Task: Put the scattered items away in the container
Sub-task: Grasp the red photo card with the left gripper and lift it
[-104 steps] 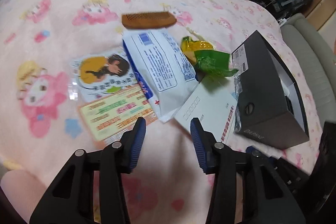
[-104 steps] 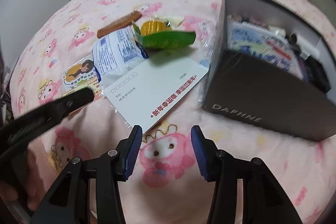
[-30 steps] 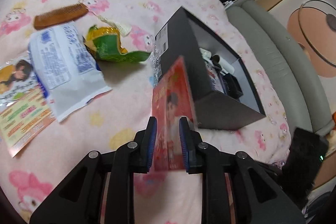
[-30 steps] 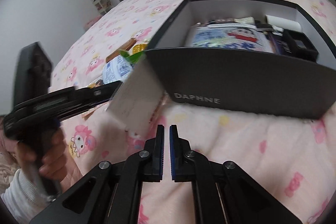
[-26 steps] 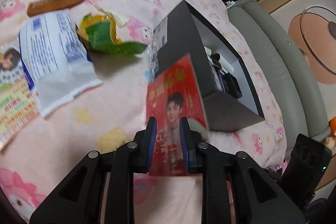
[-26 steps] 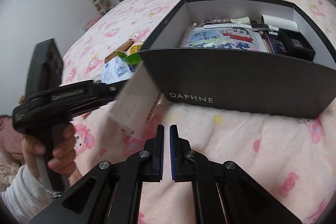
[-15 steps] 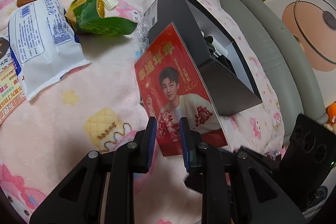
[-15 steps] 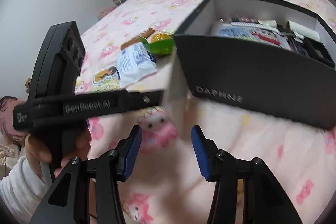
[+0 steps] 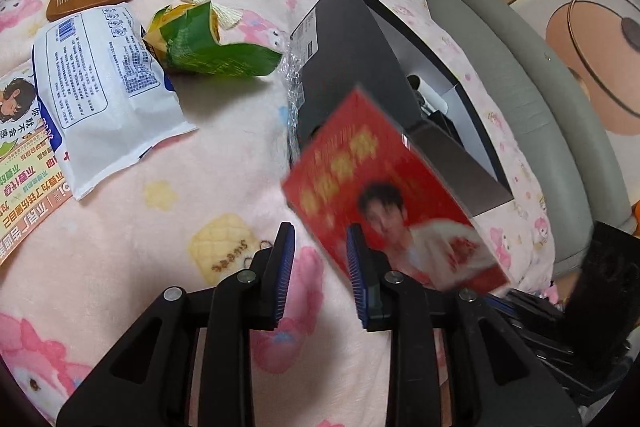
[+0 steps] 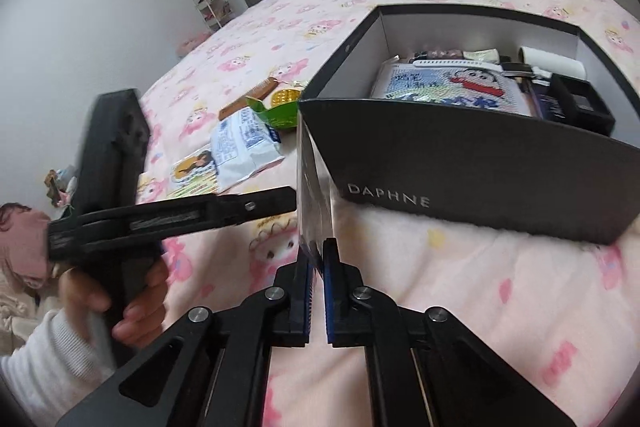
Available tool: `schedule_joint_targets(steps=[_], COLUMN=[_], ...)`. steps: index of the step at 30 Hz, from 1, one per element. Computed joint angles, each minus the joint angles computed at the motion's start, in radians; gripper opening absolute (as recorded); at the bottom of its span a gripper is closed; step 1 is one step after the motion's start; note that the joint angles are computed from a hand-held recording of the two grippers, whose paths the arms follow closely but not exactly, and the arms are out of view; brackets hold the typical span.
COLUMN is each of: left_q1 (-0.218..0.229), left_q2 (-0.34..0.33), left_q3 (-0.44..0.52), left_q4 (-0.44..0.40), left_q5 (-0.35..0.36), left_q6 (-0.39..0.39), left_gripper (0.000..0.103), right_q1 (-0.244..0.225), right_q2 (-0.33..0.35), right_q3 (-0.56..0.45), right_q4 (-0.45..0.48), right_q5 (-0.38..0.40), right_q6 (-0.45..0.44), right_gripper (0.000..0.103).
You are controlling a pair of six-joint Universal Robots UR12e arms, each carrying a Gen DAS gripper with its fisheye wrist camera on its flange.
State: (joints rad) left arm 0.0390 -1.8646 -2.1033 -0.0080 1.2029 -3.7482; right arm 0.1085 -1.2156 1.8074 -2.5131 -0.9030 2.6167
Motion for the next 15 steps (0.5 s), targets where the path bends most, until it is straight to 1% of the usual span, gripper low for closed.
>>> schedule_joint_targets(steps=[3, 5, 6, 8, 9, 10, 12, 13, 14, 15], left_q1=[-0.007, -0.009, -0.012, -0.019, -0.019, -0.014, -0.005, -0.003, 0.002, 0.009], left_q2=[-0.002, -0.005, -0.006, -0.009, -0.011, -0.014, -0.016, -0.015, -0.016, -0.017], left_q3=[0.005, 0.007, 0.010, 0.018, 0.022, 0.027, 0.039, 0.045, 0.050, 0.054], left_q4=[-0.011, -0.006, -0.007, -0.012, -0.016, -0.023, -0.043, -0.054, -0.054, -0.052], left_q5=[0.001, -0.002, 0.017, 0.062, 0.075, 0.073, 0.073, 0.087, 0.083, 0.076], left_q6=[0.017, 0.024, 0.027, 0.033, 0.032, 0.025, 0.034, 0.051, 0.068, 0.085], left_gripper=[0.033, 0.036, 0.039, 0.040, 0.040, 0.040, 0.041, 0.041, 0.041, 0.044], right_q1=[-0.017, -0.027, -0.032, -0.038, -0.041, -0.043, -0.041, -0.037, -0.034, -0.028], right_q2=[-0.027, -0.031, -0.030, -0.020, -0.018, -0.015, -0.020, -0.023, -0.025, -0.024], right_q3=[0.019, 0.026, 0.027, 0.022, 0.017, 0.012, 0.007, 0.005, 0.004, 0.004], right_q4=[0.034, 0.042, 0.044, 0.046, 0.061, 0.080, 0.113, 0.131, 0.142, 0.150], right_q5=[-0.022, -0.043, -0.054, -0.071, -0.064, -0.053, -0.030, -0.021, -0.014, -0.007], right_q6=[-0.054, -0.066, -0.063, -0.040, -0.044, -0.053, -0.106, -0.136, -0.160, -0.183], right_gripper=[0.003, 0.003, 0.003, 0.003, 0.004, 0.004, 0.004, 0.004, 0.005, 0.007])
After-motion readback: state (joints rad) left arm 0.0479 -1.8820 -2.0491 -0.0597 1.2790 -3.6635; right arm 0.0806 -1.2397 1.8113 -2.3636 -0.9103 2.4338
